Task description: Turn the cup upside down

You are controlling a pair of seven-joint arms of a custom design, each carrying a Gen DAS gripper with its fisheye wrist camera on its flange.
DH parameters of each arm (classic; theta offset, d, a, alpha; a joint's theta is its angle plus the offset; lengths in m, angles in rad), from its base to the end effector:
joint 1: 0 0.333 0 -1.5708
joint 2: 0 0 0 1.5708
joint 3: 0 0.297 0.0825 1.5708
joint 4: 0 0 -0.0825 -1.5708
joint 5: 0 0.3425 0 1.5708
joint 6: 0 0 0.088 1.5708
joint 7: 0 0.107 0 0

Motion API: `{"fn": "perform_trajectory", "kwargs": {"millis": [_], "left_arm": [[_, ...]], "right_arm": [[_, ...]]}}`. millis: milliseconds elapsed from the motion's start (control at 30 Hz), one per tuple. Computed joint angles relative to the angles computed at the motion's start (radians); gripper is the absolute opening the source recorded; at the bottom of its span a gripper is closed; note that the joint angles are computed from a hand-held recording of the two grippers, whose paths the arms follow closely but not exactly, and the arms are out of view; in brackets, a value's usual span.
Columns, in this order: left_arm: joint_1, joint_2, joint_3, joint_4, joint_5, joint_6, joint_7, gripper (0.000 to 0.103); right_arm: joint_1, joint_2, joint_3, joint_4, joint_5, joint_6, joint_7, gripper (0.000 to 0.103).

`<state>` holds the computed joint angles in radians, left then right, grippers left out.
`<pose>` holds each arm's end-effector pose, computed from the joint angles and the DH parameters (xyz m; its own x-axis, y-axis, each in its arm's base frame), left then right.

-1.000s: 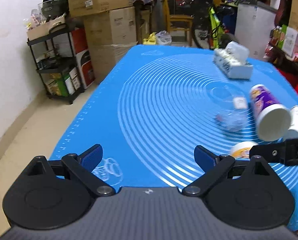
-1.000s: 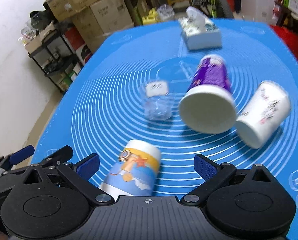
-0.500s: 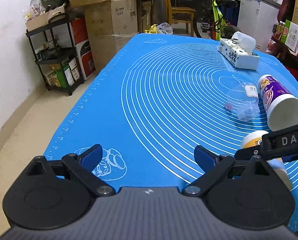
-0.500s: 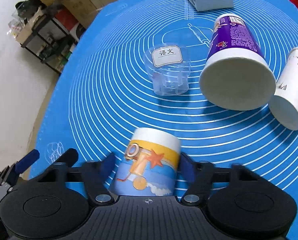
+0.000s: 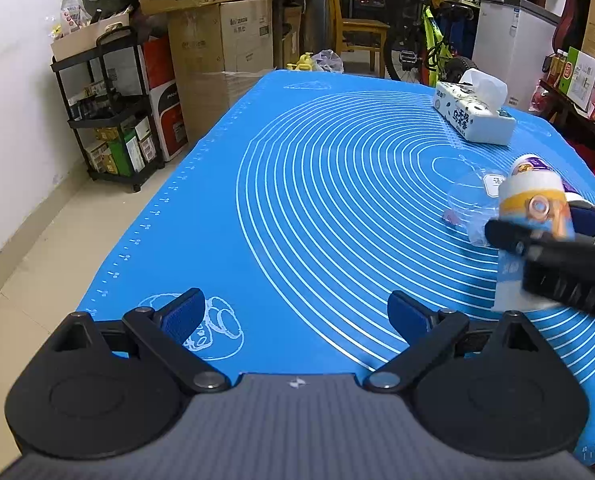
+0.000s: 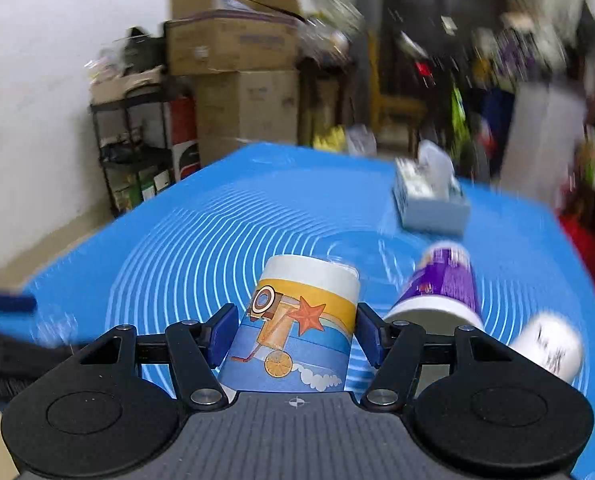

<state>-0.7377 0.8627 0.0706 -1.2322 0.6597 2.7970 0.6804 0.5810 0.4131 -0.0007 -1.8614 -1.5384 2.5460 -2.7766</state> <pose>0.5583 -0.4994 0.3296 -0.3542 -0.9350 -0.0150 -0.6407 0.2543 -0.7244 0.5071 0.3478 0.3242 -0.1233 -0.9912 0.0482 -0.5507 0.0280 -0.8342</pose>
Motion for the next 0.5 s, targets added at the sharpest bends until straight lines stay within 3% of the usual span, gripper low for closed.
{"fn": "perform_trajectory", "kwargs": {"millis": [167, 300, 500], "left_arm": [[-0.004, 0.002, 0.0, -0.002, 0.0, 0.01, -0.002, 0.097], [-0.009, -0.002, 0.0, -0.007, -0.001, 0.017, -0.002, 0.097], [-0.023, -0.03, 0.011, -0.054, 0.01, 0.048, -0.032, 0.097]], "right_arm": [[0.032, -0.007, 0.002, -0.048, -0.144, -0.057, 0.033, 0.066], [0.026, -0.044, 0.038, -0.09, -0.148, -0.082, -0.005, 0.066], [-0.026, -0.093, 0.062, -0.153, -0.13, 0.018, 0.045, 0.064]]}}
